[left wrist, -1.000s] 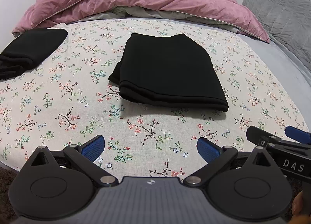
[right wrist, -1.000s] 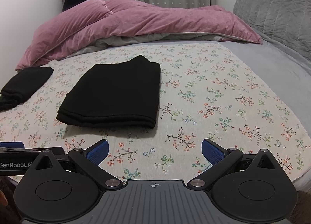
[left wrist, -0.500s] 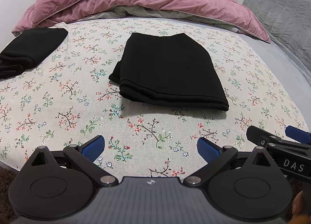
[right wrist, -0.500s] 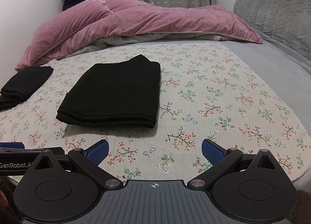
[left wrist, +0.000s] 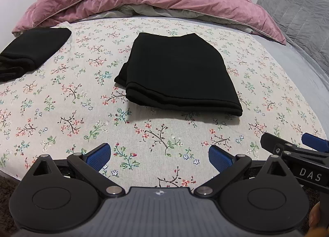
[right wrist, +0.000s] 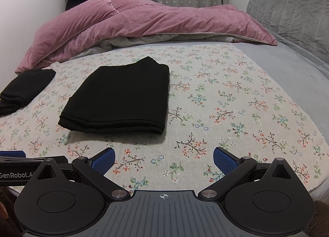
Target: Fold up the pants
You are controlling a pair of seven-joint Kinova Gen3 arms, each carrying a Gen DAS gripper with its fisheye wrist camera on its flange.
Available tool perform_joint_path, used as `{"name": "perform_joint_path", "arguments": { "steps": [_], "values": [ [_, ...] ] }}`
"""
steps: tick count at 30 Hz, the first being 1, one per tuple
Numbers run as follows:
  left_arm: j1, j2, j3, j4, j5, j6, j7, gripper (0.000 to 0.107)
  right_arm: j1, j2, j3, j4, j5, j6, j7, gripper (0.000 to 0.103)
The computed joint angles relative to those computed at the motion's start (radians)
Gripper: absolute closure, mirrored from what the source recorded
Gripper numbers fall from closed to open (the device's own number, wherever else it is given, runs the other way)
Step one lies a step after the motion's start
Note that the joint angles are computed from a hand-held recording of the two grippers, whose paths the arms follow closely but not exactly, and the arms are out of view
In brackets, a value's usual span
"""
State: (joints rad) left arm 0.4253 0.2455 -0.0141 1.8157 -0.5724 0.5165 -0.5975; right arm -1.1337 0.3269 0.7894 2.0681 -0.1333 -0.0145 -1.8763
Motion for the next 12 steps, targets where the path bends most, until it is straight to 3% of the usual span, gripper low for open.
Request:
{"name": "perform_joint_path", "arguments": {
  "steps": [5,12],
  "values": [
    [-0.02,0.013,0.005,-0.008,0.028,-0.001,-0.026,0.004,0.019,0.01,-0.02,-0.007,-0.002,-0.003,0.001,0.0],
    [-0.053,0.051,-0.016,-0.033,0.08,-0.015,-0.066,0.004,0.111,0.047,-0.125,-0.056,-0.004,0.0,0.01,0.0]
  ]
}}
